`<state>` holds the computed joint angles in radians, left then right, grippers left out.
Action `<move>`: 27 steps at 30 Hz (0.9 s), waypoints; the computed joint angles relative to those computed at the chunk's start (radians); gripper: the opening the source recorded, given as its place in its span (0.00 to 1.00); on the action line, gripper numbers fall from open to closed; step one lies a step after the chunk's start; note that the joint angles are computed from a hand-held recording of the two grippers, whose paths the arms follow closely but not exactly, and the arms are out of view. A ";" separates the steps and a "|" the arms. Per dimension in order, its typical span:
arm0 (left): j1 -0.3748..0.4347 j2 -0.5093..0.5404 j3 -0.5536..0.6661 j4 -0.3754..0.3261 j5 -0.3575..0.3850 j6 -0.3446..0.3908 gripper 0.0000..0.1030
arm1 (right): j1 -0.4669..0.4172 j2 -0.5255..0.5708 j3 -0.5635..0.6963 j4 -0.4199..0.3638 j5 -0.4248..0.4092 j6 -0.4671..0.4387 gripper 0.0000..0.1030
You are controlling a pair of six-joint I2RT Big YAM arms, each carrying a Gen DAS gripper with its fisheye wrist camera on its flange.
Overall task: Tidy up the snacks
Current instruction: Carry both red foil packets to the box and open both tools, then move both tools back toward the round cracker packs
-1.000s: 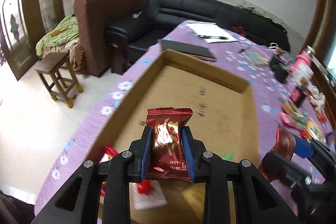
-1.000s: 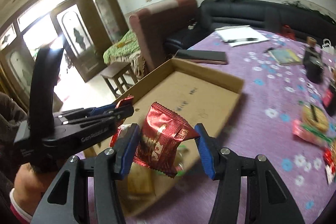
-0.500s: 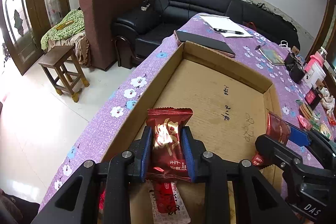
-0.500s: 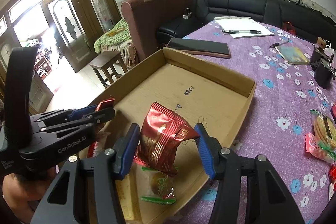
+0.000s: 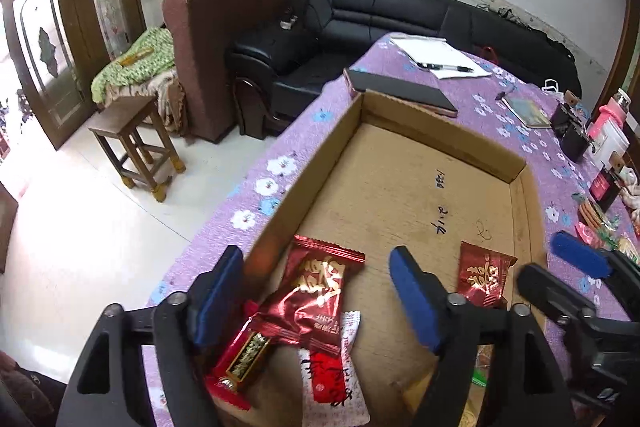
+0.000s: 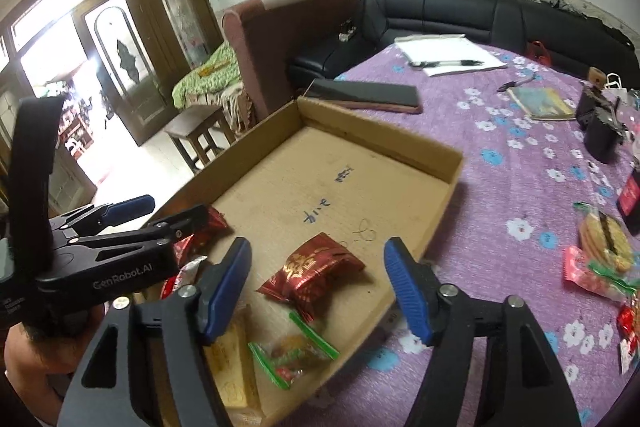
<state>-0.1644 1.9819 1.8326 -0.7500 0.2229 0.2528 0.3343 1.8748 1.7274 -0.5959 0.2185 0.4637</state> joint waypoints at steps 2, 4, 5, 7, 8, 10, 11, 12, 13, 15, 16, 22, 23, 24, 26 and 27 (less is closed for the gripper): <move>0.004 -0.012 -0.012 0.010 0.009 -0.006 0.82 | 0.000 -0.037 -0.047 0.029 0.010 0.014 0.76; 0.008 -0.024 -0.022 0.008 0.022 -0.016 0.82 | 0.001 -0.078 -0.097 0.058 0.019 0.027 0.77; 0.008 -0.029 -0.027 0.008 0.024 -0.019 0.82 | 0.000 -0.097 -0.121 0.072 0.020 0.032 0.78; 0.009 -0.047 -0.048 0.013 0.035 -0.021 0.82 | 0.000 -0.135 -0.167 0.090 0.033 0.044 0.84; 0.008 -0.056 -0.059 0.017 0.035 -0.022 0.82 | -0.001 -0.153 -0.191 0.102 0.036 0.050 0.87; 0.007 -0.080 -0.088 0.027 0.052 -0.022 0.82 | -0.004 -0.199 -0.250 0.131 0.044 0.070 0.90; 0.004 -0.090 -0.100 0.033 0.054 -0.021 0.82 | -0.006 -0.215 -0.270 0.139 0.047 0.076 0.90; 0.000 -0.101 -0.114 0.041 0.056 -0.020 0.82 | -0.010 -0.240 -0.299 0.145 0.053 0.088 0.90; -0.005 -0.115 -0.130 0.044 0.063 -0.016 0.82 | -0.010 -0.253 -0.314 0.147 0.058 0.097 0.90; -0.013 -0.132 -0.147 0.046 0.073 -0.013 0.82 | -0.014 -0.294 -0.364 0.160 0.066 0.112 0.91; -0.019 -0.143 -0.159 0.050 0.079 -0.012 0.82 | -0.014 -0.311 -0.383 0.162 0.075 0.119 0.91; -0.066 -0.200 -0.216 0.066 0.087 0.007 0.82 | -0.032 -0.419 -0.515 0.186 0.107 0.164 0.94; -0.075 -0.209 -0.226 0.068 0.087 0.011 0.83 | -0.037 -0.440 -0.541 0.190 0.114 0.174 0.94; -0.087 -0.220 -0.238 0.069 0.086 0.017 0.83 | -0.040 -0.456 -0.559 0.193 0.118 0.181 0.94; -0.104 -0.234 -0.255 0.076 0.085 0.024 0.83 | -0.046 -0.489 -0.596 0.192 0.131 0.198 0.94; -0.117 -0.242 -0.267 0.078 0.084 0.029 0.83 | -0.050 -0.507 -0.616 0.190 0.140 0.206 0.94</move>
<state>-0.2813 1.7395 1.5661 -0.6722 0.3066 0.2819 0.2844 1.3674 1.1116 -0.4063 0.3581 0.6701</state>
